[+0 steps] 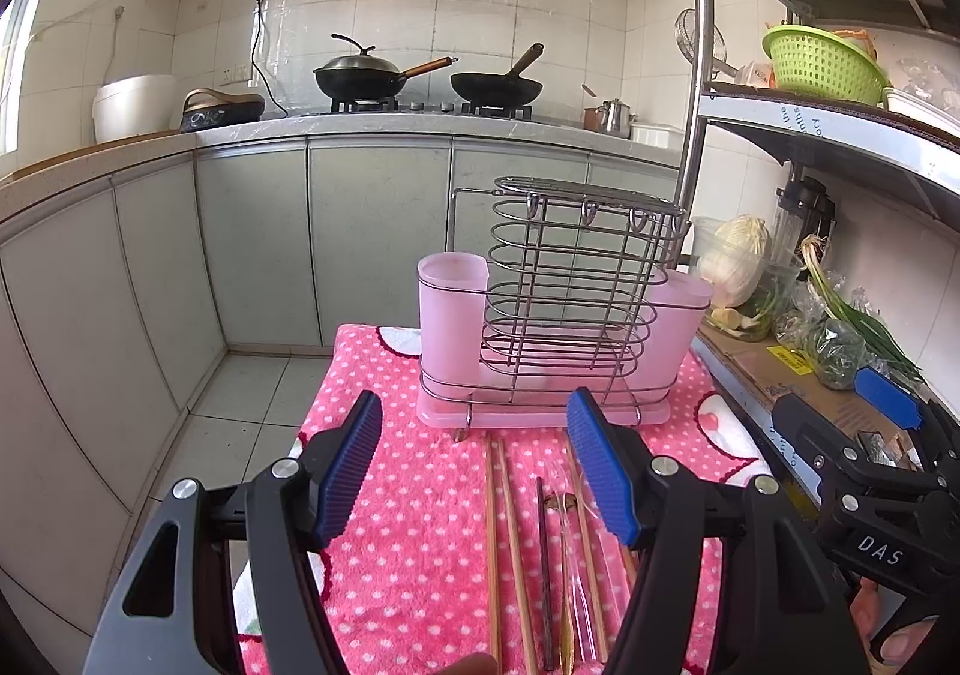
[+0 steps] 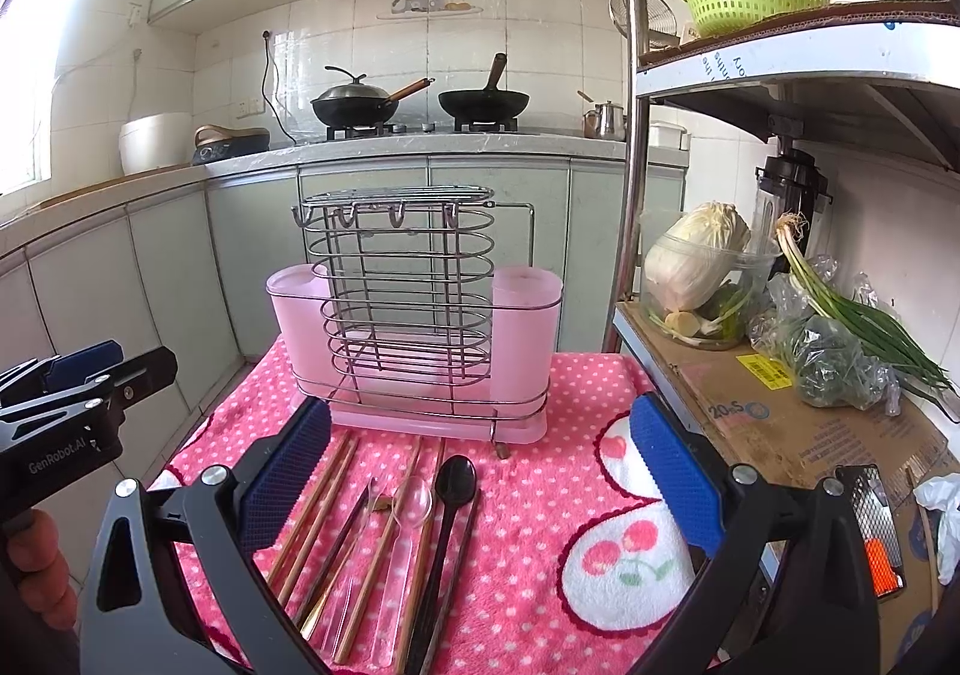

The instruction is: Organize utensils

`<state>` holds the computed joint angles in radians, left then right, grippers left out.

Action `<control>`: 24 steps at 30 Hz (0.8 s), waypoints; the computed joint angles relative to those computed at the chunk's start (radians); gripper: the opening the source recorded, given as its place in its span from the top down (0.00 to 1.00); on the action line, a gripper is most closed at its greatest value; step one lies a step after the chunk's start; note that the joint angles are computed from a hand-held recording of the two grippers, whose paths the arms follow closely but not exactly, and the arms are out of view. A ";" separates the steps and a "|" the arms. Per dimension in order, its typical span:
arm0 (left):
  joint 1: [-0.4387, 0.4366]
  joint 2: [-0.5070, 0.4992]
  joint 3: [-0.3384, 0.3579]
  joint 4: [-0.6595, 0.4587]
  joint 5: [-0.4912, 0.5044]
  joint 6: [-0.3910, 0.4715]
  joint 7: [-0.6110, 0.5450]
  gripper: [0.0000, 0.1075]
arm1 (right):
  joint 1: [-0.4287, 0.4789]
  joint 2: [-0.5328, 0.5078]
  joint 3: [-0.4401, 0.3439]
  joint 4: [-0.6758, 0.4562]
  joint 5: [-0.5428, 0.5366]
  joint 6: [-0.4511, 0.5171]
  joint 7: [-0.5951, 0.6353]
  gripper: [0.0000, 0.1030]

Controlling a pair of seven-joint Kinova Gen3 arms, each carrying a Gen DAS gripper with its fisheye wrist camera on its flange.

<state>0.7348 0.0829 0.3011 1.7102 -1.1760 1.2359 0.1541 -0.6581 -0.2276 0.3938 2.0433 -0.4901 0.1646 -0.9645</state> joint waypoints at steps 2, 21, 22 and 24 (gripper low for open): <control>0.000 -0.002 0.001 0.000 0.001 0.000 0.000 0.41 | -0.003 0.000 0.001 0.002 0.001 -0.005 0.000 0.03; -0.001 -0.003 0.003 0.000 0.002 0.001 -0.001 0.41 | 0.002 -0.009 -0.010 -0.002 0.038 -0.005 -0.041 0.03; -0.002 -0.005 0.003 0.002 0.002 -0.001 0.000 0.41 | -0.001 -0.010 -0.006 -0.003 0.038 -0.003 -0.040 0.03; -0.004 -0.006 0.003 -0.002 0.009 -0.004 -0.008 0.41 | 0.001 -0.010 -0.007 -0.003 0.039 -0.003 -0.043 0.03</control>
<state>0.7309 0.0769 0.3039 1.7085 -1.1667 1.2319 0.1462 -0.6570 -0.2376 0.3872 2.0401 -0.4506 0.1619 -1.0073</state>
